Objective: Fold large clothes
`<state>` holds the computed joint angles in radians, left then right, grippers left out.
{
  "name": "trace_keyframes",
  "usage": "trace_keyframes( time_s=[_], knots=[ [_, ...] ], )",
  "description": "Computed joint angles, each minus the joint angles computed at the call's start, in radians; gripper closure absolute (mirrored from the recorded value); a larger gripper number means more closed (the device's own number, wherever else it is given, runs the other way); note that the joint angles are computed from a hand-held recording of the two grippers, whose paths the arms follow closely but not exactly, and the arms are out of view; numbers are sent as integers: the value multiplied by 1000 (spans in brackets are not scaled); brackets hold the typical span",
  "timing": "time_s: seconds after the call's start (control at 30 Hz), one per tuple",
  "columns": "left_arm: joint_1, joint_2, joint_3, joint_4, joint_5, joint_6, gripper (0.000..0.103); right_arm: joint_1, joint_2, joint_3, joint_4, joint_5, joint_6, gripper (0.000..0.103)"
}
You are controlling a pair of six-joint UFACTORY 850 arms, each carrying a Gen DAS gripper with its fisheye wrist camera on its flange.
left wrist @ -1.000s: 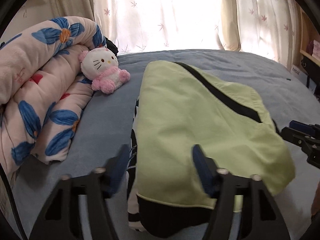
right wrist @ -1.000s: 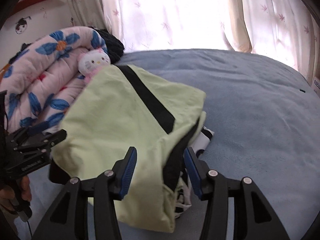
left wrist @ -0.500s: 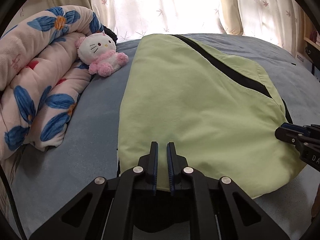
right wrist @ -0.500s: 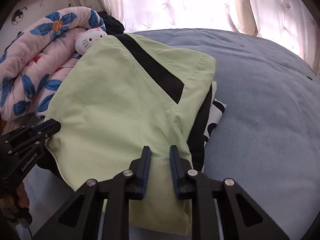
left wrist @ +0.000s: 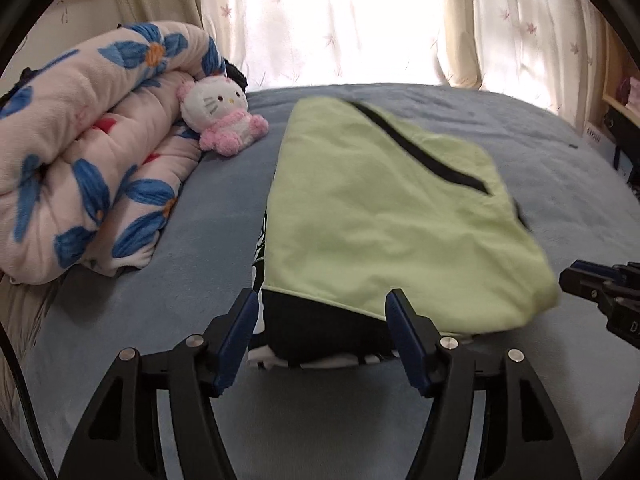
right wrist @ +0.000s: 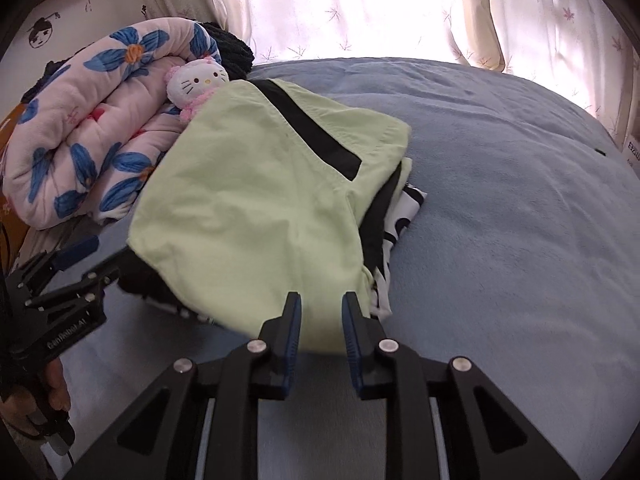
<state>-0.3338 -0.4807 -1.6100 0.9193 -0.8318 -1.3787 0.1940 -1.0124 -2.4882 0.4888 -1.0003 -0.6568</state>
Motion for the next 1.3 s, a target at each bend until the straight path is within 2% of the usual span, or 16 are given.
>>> trace_keyframes(
  time_s=[0.07,0.17,0.33,0.4,0.5,0.57,0.77,0.87,1.03,1.1,1.13,1.3],
  knots=[
    [-29,33,6,3,-33,-7,37,-20,81,97,21,5,-30,82],
    [-82,81,4,4,-95,-15,27,-56,178,190,57,-11,-62,82],
    [-200,147,-19,8,-199,-17,21,-122,335,321,109,-26,-131,82],
    [-252,158,-40,9,-242,-17,17,-159,399,369,136,-50,-160,81],
    [-325,163,-71,12,-297,-29,15,-207,476,434,174,-74,-214,72],
    [-364,163,-87,10,-321,-40,15,-243,534,490,204,-88,-271,70],
    [-481,142,-135,11,-388,-99,14,-344,661,627,265,-133,-390,68],
    [-533,126,-151,1,-406,-137,14,-382,705,688,270,-155,-436,67],
    [-588,102,-162,-44,-421,-203,14,-434,786,822,278,-142,-524,66],
    [-607,96,-152,-57,-413,-246,14,-460,810,880,293,-145,-548,56],
    [-615,96,-141,-62,-404,-268,14,-471,820,907,299,-141,-556,54],
    [-647,63,-126,-84,-406,-341,14,-515,862,1031,302,-84,-566,53]
  ],
)
